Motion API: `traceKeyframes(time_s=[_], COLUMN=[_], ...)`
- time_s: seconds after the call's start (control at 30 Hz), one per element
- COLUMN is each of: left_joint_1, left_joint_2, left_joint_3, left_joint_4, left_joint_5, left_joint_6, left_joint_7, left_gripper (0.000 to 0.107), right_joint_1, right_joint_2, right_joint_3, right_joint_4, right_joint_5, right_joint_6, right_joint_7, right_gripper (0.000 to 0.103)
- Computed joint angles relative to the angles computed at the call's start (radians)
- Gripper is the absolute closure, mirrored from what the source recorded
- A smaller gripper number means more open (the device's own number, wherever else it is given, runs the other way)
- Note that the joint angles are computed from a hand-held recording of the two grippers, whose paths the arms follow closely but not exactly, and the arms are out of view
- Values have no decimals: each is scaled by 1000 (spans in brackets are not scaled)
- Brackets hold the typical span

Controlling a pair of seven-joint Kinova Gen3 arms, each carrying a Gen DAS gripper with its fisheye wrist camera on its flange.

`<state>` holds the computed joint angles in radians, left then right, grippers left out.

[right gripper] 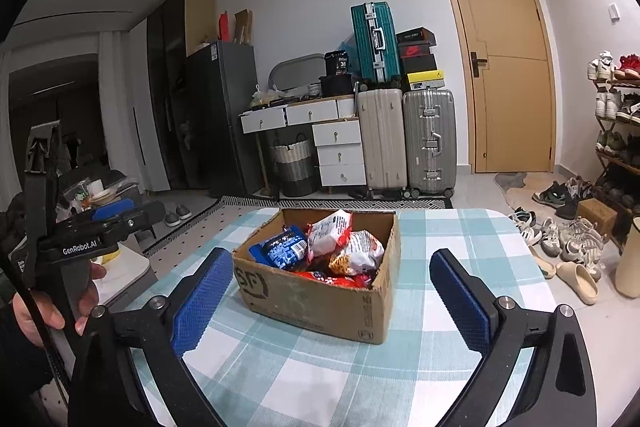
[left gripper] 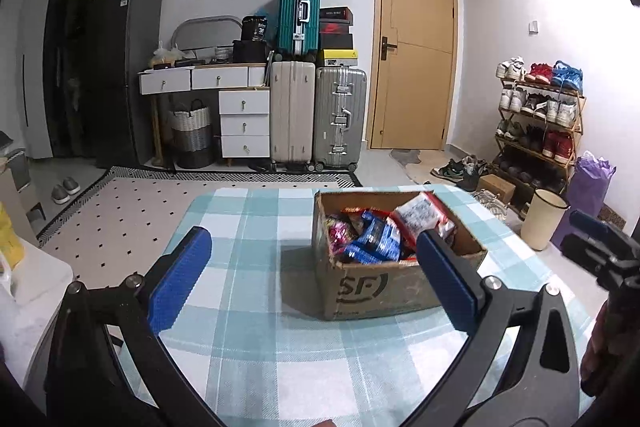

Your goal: Organize snacks

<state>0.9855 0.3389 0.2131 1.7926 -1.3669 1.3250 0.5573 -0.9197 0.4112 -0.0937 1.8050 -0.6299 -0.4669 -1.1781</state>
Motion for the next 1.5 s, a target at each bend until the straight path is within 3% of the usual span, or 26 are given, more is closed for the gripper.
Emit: traceKeyframes(time_s=[0.27,0.37,0.83,1.0,1.23,1.5], left_joint_1=[40,41,41,51,59,62], left_joint_2=[68,95,187,208,211,204], left_joint_3=[-16,-22,-45,-48,-38,-37], left_joint_4=[52,78,152,164,150,149], left_joint_5=[-1,-15,-66,-97,-93,-78], left_joint_6=[47,46,26,46,59,68], left_joint_7=[126,174,330,360,346,345], left_gripper=[6,6,6,6,6,6], right_joint_1=[14,-26,-35,-41,-72,-65], right_joint_2=[21,43,142,152,165,169], right_joint_3=[-46,-27,-46,-44,-36,-49], right_joint_4=[83,94,98,83,56,51], right_joint_5=[39,-4,-15,-32,-134,-131], right_joint_6=[-126,-177,-295,-280,-297,-300], right_joint_7=[-70,-18,12,48,134,148], right_gripper=[1,1,1,1,0,0])
